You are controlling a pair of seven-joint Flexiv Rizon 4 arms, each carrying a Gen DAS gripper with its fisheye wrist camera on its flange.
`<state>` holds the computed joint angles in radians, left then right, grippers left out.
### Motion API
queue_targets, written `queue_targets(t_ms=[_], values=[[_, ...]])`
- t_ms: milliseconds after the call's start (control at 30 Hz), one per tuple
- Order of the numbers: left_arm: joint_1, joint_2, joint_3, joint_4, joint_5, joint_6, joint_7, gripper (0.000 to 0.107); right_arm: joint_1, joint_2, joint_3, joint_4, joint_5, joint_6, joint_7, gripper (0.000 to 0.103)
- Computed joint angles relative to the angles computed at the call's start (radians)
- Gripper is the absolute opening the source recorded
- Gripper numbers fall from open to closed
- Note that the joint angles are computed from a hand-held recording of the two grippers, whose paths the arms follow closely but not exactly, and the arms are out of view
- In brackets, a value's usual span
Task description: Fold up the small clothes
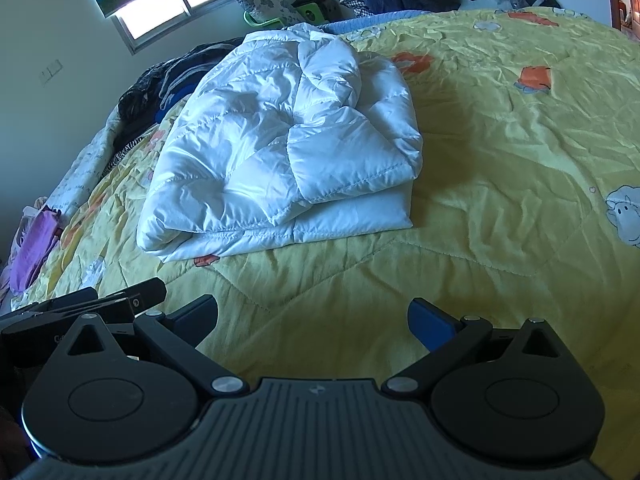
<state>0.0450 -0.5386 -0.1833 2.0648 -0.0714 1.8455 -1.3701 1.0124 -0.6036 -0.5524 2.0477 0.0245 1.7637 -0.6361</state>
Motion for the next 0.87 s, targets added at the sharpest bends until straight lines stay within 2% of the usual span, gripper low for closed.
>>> queue_targets(t_ms=[133, 200, 300, 433, 533, 567, 633, 733, 867], values=[[0.116, 0.004, -0.125, 0.007, 0.018, -0.047, 0.0, 0.102, 0.001, -0.001, -0.001, -0.001, -0.001, 0.0, -0.002, 0.102], [0.143, 0.005, -0.155, 0.004, 0.009, -0.078, -0.001, 0.102, -0.002, 0.0, 0.003, -0.001, -0.001, 0.0, -0.002, 0.102], [0.097, 0.01, -0.104, -0.01, -0.022, -0.115, 0.005, 0.102, -0.004, 0.0, 0.004, 0.0, 0.0, 0.001, -0.002, 0.102], [0.136, 0.009, -0.149, -0.009, -0.055, -0.145, 0.031, 0.103, -0.003, 0.001, 0.004, 0.0, 0.001, -0.002, -0.001, 0.102], [0.03, 0.02, -0.028, -0.036, -0.075, -0.175, 0.029, 0.103, -0.003, 0.001, 0.004, 0.001, 0.0, 0.0, -0.001, 0.102], [0.015, 0.02, -0.011, -0.032, -0.079, -0.154, 0.027, 0.103, -0.002, 0.0, 0.002, 0.001, 0.001, 0.001, -0.001, 0.102], [-0.016, 0.015, 0.026, -0.013, -0.074, -0.055, 0.006, 0.103, 0.004, -0.001, -0.006, 0.003, 0.003, 0.002, -0.002, 0.102], [0.095, 0.024, -0.079, 0.008, -0.019, -0.014, 0.011, 0.103, 0.009, -0.001, -0.02, 0.005, 0.003, 0.004, -0.011, 0.102], [0.179, 0.033, -0.082, -0.025, 0.034, 0.028, 0.02, 0.103, 0.044, -0.003, -0.104, 0.027, 0.018, 0.033, -0.058, 0.103]])
